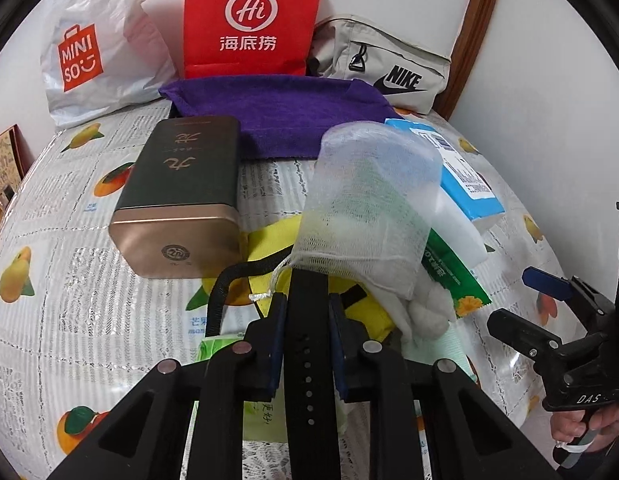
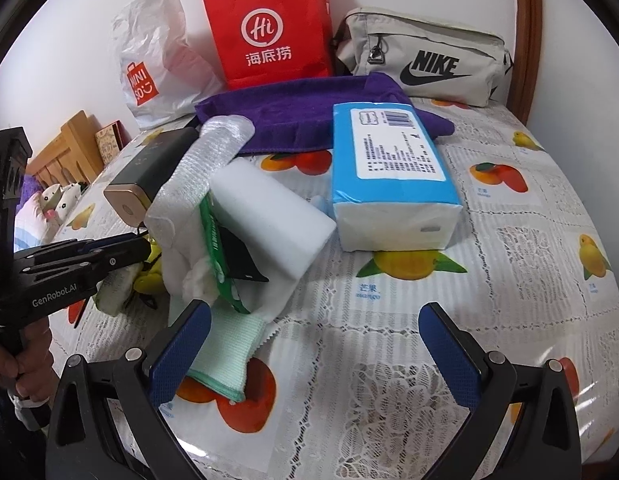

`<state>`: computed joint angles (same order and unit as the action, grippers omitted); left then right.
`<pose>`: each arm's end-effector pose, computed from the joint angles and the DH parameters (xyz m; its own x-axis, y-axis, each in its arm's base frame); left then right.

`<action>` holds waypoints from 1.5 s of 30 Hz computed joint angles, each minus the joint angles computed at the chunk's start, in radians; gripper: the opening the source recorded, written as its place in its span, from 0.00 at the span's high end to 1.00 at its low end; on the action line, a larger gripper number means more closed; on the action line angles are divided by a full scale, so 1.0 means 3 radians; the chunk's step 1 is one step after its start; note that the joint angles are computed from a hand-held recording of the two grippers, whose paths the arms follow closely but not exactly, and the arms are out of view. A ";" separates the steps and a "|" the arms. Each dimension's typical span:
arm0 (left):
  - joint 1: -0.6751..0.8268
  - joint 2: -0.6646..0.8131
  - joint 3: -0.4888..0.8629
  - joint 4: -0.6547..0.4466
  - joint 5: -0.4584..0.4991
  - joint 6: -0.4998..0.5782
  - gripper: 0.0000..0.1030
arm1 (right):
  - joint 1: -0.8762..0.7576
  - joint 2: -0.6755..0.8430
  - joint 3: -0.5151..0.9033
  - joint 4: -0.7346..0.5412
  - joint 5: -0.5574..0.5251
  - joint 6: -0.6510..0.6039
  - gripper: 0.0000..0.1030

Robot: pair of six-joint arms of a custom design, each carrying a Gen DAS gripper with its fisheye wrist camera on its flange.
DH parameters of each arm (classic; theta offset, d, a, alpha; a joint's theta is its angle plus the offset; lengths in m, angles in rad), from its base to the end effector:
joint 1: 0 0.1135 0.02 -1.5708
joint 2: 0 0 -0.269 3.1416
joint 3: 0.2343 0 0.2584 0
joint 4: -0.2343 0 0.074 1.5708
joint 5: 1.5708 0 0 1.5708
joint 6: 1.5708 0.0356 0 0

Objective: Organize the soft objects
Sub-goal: 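Grasp the black watch strap with the left tool while the right tool grasps the green sachet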

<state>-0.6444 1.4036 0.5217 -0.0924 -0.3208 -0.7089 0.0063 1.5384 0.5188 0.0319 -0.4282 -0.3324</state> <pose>0.2001 -0.1363 0.1337 -0.7810 -0.1859 -0.5962 -0.1053 0.9802 -0.1677 0.2525 0.0164 0.1109 -0.7126 -0.3013 -0.6336 -0.4939 0.8568 0.1480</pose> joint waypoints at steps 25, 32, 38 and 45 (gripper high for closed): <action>0.0278 -0.0676 -0.0356 -0.0047 0.0225 -0.0034 0.82 | 0.0306 0.0102 0.0234 -0.0203 -0.0284 -0.0041 0.63; 0.0234 -0.0731 -0.0404 -0.0048 0.0204 -0.0106 0.82 | 0.0371 0.0326 0.0266 -0.0059 -0.0368 0.0028 0.94; 0.0313 -0.0765 -0.0420 -0.0119 0.0172 -0.0150 0.82 | 0.0121 -0.0256 0.0070 -0.0311 -0.0630 -0.0216 0.96; 0.0277 -0.0787 -0.0401 -0.0240 0.0054 -0.0248 0.82 | -0.0447 -0.0736 -0.0054 -0.0750 -0.0750 -0.0702 0.97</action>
